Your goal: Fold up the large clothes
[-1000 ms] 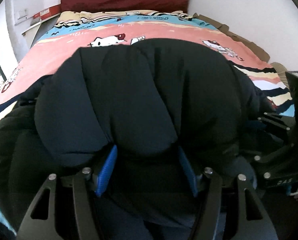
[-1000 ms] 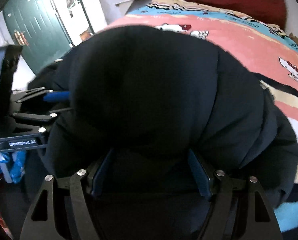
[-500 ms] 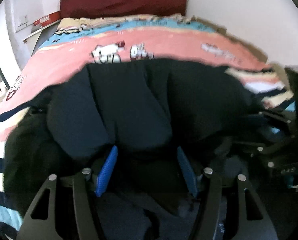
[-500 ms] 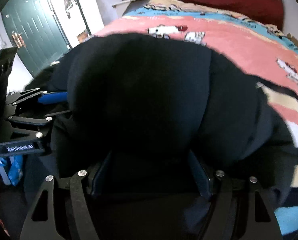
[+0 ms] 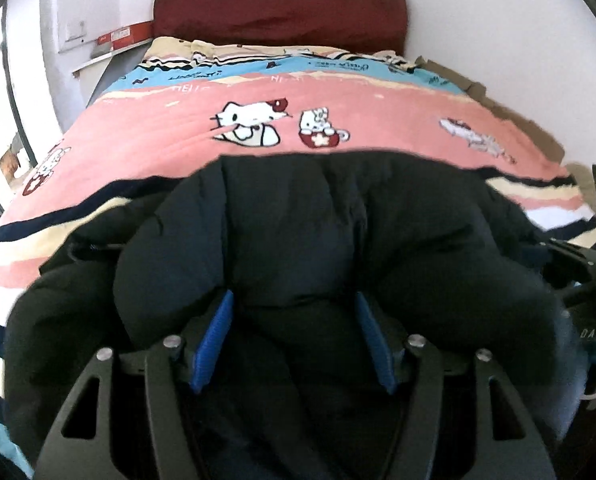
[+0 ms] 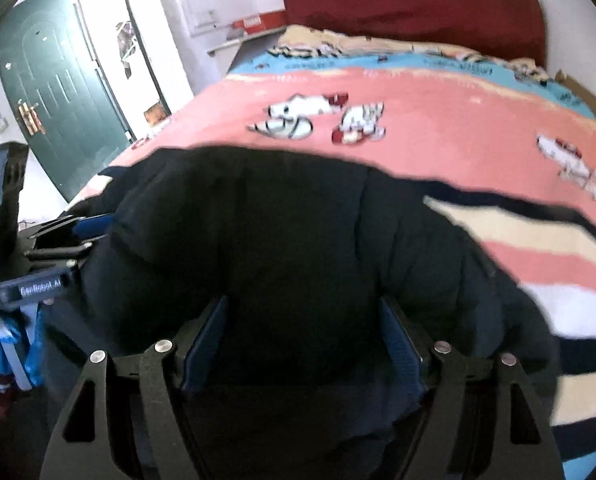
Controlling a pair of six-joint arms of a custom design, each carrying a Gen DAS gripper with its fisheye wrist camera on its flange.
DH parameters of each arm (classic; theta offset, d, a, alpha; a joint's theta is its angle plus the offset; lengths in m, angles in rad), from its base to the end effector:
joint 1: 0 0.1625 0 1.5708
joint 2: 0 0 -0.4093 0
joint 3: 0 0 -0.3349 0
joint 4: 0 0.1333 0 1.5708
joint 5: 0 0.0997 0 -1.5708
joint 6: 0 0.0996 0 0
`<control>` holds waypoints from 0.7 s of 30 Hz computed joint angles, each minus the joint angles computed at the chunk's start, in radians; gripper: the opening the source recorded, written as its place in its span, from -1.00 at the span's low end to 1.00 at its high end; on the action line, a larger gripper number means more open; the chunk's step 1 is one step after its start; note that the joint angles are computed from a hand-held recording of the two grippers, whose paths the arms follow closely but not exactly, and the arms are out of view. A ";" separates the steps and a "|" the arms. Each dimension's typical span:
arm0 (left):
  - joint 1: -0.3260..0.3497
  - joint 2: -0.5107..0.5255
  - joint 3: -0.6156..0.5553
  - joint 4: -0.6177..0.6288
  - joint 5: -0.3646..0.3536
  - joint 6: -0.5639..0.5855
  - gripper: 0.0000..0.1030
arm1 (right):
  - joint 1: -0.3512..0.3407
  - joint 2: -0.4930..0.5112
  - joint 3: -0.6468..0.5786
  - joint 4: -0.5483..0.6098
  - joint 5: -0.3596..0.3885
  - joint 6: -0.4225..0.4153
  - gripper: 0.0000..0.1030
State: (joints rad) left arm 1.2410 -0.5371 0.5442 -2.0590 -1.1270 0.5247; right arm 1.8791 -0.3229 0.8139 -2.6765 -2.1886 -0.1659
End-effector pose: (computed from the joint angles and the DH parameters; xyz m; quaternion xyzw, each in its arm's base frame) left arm -0.0979 -0.8296 0.3359 0.3449 0.8840 -0.2105 0.2353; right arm 0.3184 -0.7505 0.1256 0.1239 -0.9042 0.3081 0.2685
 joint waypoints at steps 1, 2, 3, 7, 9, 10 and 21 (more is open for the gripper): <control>0.004 0.002 -0.003 0.004 -0.007 -0.010 0.18 | -0.004 -0.009 0.031 -0.024 0.007 0.002 0.44; 0.006 0.004 -0.006 0.011 -0.010 -0.020 0.18 | -0.013 -0.010 0.044 -0.032 0.020 0.013 0.44; 0.007 0.012 -0.022 0.027 -0.007 -0.025 0.18 | -0.019 -0.010 0.044 -0.022 0.027 0.031 0.44; -0.008 0.005 -0.015 0.039 0.038 -0.025 0.17 | -0.007 0.015 -0.005 0.029 -0.031 0.033 0.44; -0.019 -0.024 0.025 0.024 0.051 -0.033 0.17 | 0.004 0.007 -0.003 0.053 -0.061 0.067 0.44; -0.023 -0.062 0.073 0.011 0.039 -0.045 0.17 | 0.013 -0.003 0.010 0.057 -0.076 0.077 0.44; -0.037 -0.420 0.397 0.116 -0.007 -0.159 0.17 | 0.154 -0.336 0.579 -0.101 -0.160 0.231 0.57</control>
